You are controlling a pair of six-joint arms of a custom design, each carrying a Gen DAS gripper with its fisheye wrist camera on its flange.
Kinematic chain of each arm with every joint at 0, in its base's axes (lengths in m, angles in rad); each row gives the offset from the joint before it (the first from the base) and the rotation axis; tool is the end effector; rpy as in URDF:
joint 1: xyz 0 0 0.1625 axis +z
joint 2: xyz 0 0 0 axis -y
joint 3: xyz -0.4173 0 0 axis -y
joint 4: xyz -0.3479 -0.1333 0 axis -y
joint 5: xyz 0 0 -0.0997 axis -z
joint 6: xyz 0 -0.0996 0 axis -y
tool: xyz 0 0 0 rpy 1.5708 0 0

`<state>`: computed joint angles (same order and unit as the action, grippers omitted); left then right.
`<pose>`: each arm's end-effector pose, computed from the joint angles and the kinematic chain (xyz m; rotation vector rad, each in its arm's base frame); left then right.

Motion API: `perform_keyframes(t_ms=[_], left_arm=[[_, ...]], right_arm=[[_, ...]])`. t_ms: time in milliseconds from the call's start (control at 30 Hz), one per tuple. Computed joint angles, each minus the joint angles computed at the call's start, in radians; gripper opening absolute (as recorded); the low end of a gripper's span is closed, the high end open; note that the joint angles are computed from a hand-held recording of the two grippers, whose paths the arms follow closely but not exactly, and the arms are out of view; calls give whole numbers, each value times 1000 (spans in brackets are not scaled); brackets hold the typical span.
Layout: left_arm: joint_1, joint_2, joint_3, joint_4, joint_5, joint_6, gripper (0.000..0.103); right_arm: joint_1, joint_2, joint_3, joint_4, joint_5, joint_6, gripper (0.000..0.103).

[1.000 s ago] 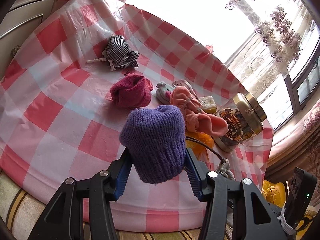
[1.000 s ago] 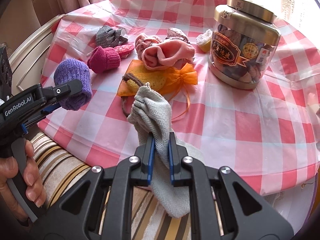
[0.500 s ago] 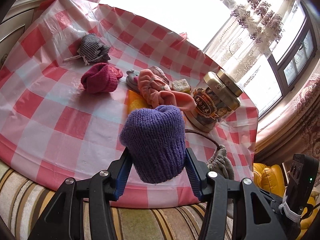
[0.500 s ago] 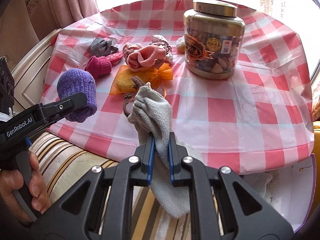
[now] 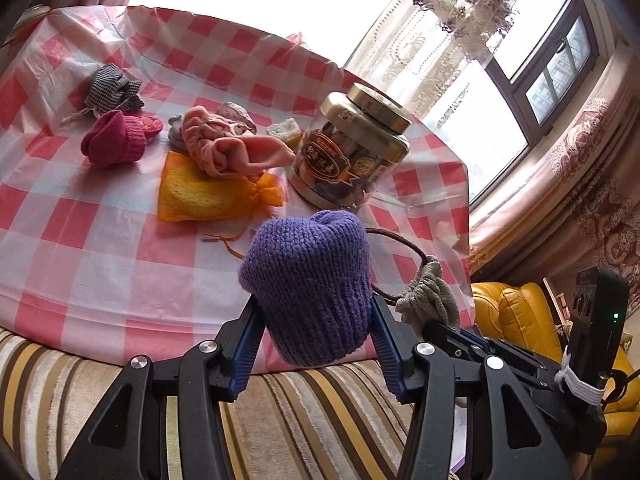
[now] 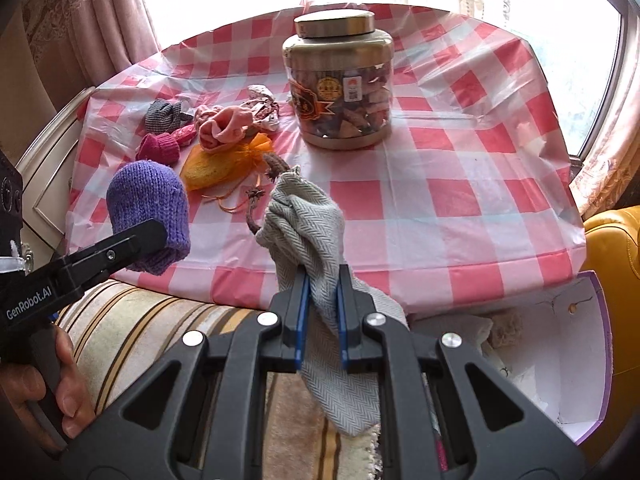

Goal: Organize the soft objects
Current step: 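Carry the purple hat and grey pouch to the white box and release them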

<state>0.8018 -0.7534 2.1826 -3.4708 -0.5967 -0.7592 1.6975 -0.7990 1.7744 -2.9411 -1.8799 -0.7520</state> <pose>-0.1703 -0.4861 0.0989 -0.2956 2.4219 -1.3061 0.1798 -0.5967 0.1243 1.0737 -2.4827 0.3851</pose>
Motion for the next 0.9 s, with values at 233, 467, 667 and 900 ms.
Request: perform_keyframes(t_ms=[233,467,667,900], left_arm=[[2,43,-62,28,-65,48,53],[-2,80,-116,64,-130,87,53],[-5,116,-172,95,-182,136,53],[-7,149,-228,132,-243,193,53]], right_arm=[[-46,-34,1,-22,-34,7,15],[-87,-53,-27,-41,-71,33,15],[-109,-56,-53,-73,-104,40,15],[-128,-58,-94,-94,-131,57,15]])
